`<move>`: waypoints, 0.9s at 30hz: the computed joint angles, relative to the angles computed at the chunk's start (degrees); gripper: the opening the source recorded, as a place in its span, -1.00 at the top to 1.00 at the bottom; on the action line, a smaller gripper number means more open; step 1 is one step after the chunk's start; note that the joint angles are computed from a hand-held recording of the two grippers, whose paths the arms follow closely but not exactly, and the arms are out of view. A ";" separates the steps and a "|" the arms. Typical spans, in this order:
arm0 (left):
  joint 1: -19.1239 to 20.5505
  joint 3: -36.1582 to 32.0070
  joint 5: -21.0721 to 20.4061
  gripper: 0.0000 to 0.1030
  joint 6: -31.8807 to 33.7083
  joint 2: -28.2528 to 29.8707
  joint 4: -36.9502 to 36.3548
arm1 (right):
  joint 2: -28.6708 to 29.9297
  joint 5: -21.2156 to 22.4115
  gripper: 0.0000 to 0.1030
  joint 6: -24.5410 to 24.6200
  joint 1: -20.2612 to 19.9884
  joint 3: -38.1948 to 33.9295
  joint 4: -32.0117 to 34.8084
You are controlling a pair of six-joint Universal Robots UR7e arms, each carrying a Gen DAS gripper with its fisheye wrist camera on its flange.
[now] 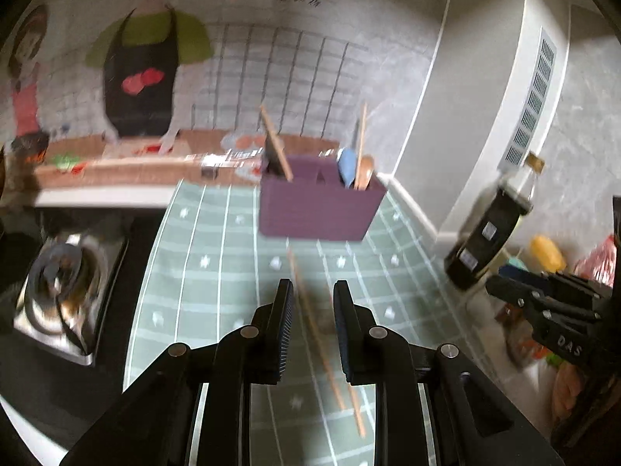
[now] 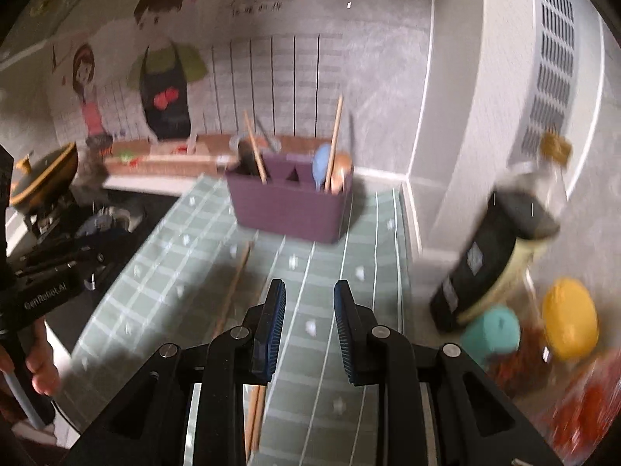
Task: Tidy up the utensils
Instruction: 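Move both tools back to the chopsticks on the mat and grasp one each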
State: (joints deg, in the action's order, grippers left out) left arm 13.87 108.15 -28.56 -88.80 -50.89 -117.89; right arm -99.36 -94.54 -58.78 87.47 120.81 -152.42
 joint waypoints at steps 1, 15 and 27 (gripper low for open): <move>-0.56 0.81 -0.62 0.57 -1.93 0.03 0.36 | -1.20 0.49 0.52 -1.20 -1.35 1.05 1.07; -5.36 6.50 -10.21 0.56 -26.09 0.60 8.40 | -10.78 0.14 0.53 -14.74 -15.20 10.39 16.34; -6.63 5.14 -12.18 0.56 -23.37 1.83 10.56 | -8.48 -3.31 0.73 -13.17 -15.23 14.40 8.30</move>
